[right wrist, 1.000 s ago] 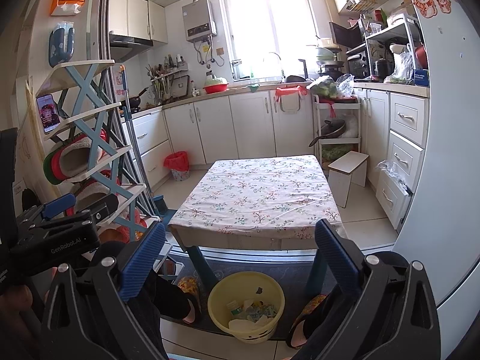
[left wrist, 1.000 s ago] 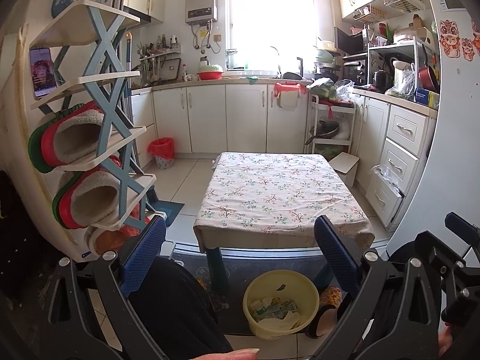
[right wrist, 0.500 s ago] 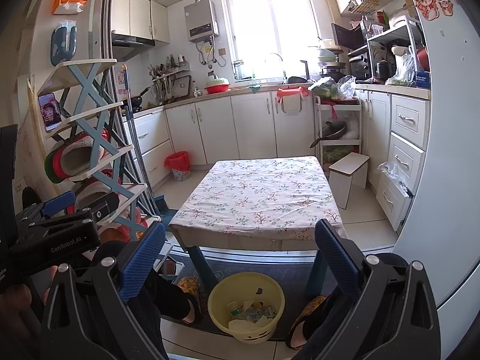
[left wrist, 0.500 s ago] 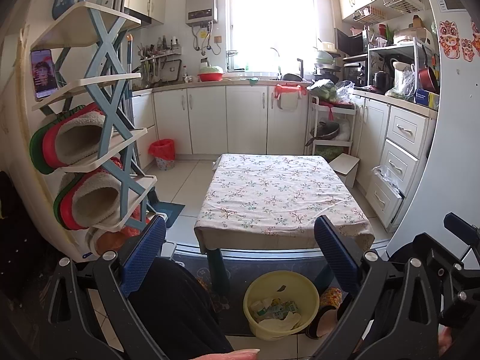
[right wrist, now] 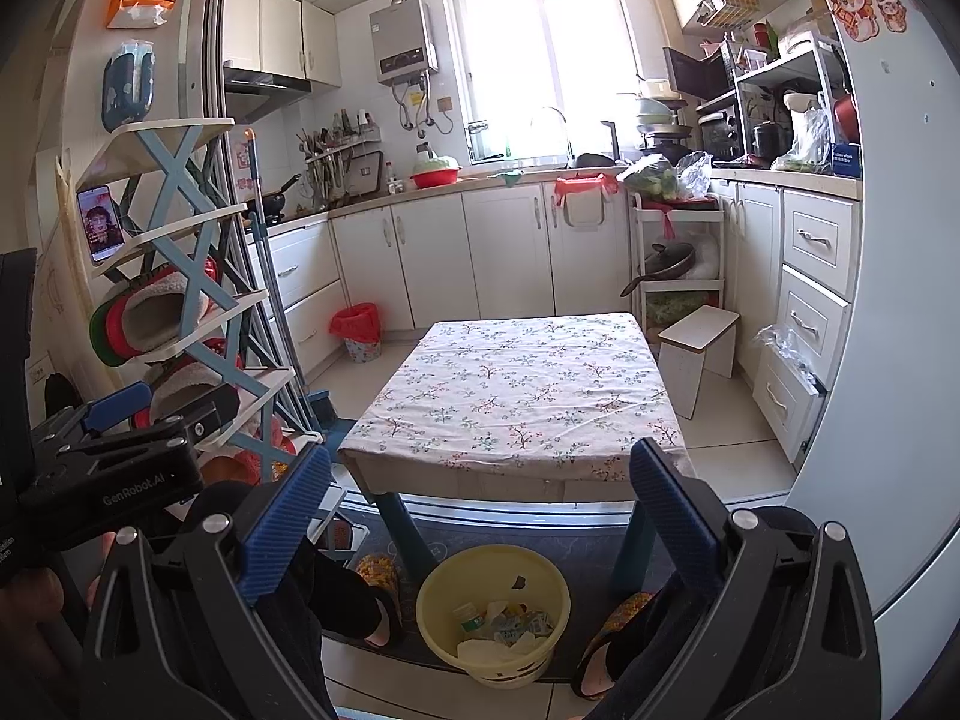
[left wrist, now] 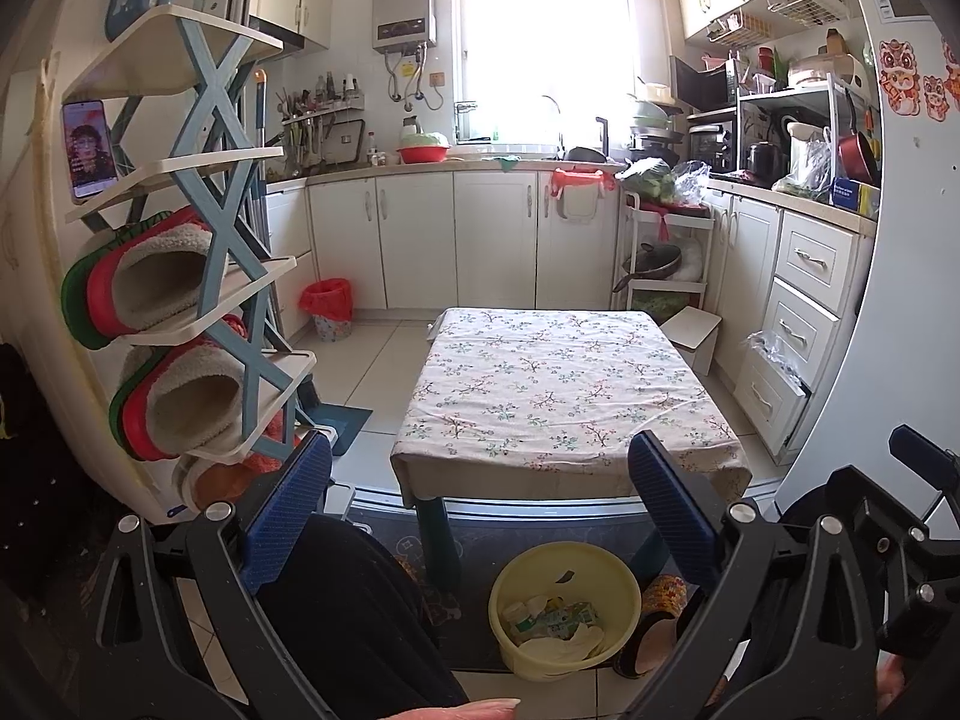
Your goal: Collect trash
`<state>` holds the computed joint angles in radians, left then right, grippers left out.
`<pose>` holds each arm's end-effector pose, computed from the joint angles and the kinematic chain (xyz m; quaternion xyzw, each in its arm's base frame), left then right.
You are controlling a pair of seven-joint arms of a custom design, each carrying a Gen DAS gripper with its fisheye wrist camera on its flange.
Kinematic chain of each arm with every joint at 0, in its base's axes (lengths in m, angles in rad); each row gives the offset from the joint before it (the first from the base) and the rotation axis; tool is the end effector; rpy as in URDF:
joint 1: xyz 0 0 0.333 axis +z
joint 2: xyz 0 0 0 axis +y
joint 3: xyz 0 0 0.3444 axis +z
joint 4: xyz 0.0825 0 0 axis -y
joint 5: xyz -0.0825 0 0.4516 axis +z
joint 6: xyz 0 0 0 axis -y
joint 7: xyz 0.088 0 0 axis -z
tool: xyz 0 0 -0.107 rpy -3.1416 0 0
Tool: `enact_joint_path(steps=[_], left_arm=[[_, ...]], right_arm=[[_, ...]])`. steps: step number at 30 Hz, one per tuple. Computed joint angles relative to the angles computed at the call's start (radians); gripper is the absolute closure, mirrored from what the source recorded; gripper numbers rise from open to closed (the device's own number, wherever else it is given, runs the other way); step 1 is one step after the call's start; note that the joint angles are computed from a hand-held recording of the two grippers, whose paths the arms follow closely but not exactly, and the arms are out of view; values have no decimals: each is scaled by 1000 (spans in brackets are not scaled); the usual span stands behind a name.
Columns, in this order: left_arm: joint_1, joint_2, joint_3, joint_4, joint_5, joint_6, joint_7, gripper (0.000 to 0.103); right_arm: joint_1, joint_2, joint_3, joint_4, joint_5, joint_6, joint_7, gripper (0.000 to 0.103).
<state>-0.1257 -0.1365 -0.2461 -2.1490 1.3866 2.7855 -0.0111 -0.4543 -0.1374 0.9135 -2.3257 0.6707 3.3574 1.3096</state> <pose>0.5423 -0.2642 0.5144 -0.6095 0.5946 -0.3594 0.3819 0.5422 0.2079 0.4871 -0.6163 0.5911 -0.2764 0.4409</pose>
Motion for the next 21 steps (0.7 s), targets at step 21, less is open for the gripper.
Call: enact_joint_path(steps=[21], left_arm=[[16, -10, 6, -7, -8, 12, 17, 8]], right_arm=[[20, 6, -13, 5, 39, 4, -40, 7]])
